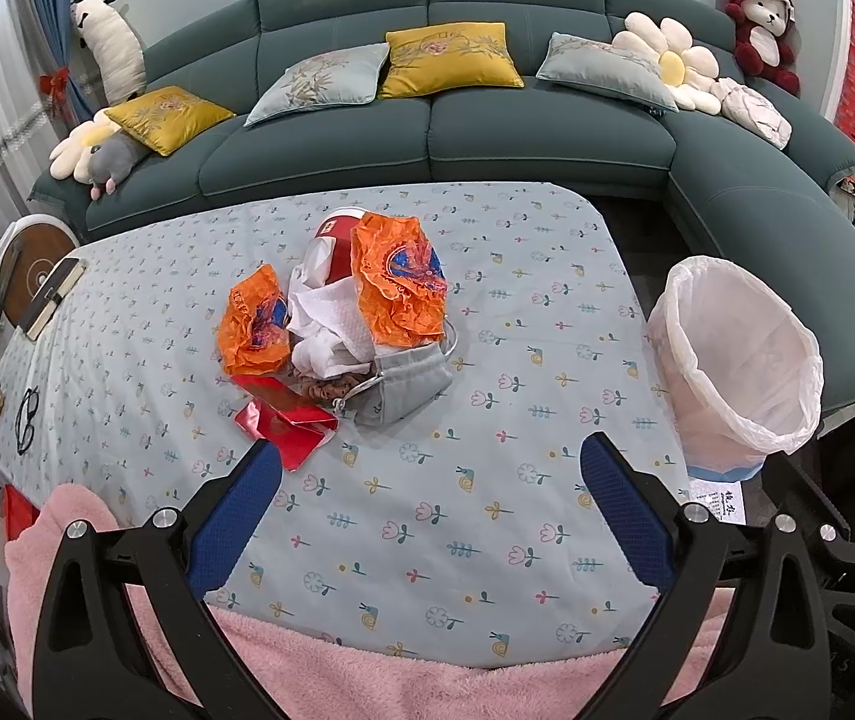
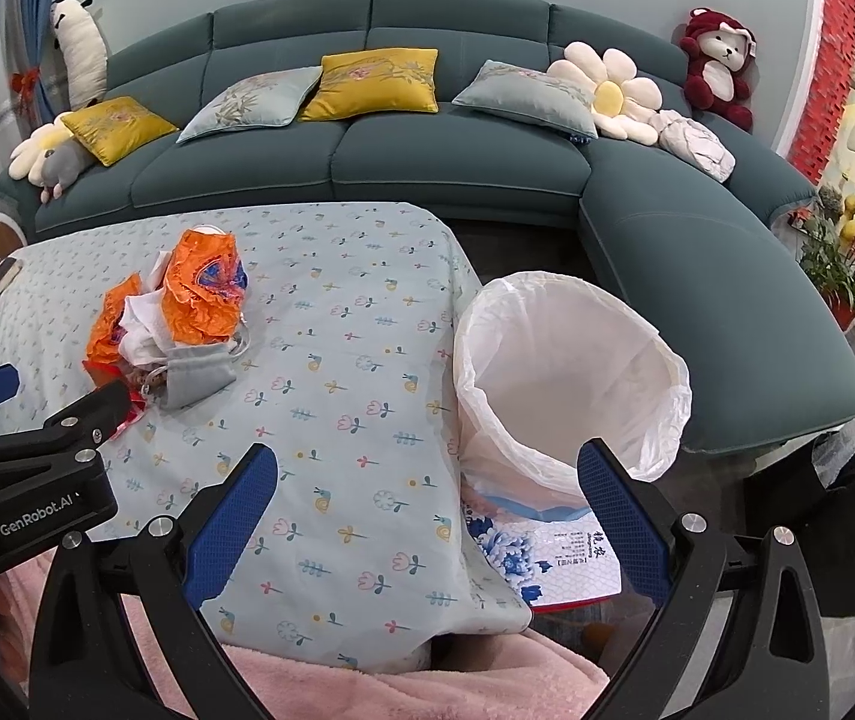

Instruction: Collect trash

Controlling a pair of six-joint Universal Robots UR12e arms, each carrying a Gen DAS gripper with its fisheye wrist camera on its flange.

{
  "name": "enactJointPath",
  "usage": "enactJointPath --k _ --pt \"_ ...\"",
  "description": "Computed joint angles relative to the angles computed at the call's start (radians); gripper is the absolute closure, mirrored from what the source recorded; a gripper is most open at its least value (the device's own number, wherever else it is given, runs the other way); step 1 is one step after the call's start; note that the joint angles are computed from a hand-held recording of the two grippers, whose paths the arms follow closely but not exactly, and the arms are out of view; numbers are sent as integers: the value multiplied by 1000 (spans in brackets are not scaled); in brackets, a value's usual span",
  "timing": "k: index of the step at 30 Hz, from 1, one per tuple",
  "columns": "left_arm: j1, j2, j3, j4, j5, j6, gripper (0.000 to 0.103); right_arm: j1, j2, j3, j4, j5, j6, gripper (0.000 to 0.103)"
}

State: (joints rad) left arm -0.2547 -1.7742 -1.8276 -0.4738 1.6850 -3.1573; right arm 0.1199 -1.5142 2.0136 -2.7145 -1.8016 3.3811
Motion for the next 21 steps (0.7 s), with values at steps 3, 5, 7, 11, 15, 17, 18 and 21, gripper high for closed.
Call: enactJointPath --k 3,5,7,11,15,17,18,21 --pt "0 0 0 0 2 -1 8 -1 -1 2 -2 0 2 7" --pt "-1 0 1 -1 1 -1 8 1 0 1 -5 -3 2 7" --pt "-1 0 0 0 1 -1 8 0 0 2 -9 -2 -1 7" --pt "0 0 1 -1 1 -1 8 1 1 2 -11 -6 -3 7" --pt "0 0 1 -1 0 -1 8 2 1 1 -9 -8 -2 7" --pt "-1 0 0 -1 2 -1 8 2 2 2 -12 -7 -2 7" --pt "-1 0 1 0 2 -1 8 2 2 2 -12 -7 -2 7" --pt "-2 -1 1 1 5 1 8 1 3 1 -13 1 -7 7"
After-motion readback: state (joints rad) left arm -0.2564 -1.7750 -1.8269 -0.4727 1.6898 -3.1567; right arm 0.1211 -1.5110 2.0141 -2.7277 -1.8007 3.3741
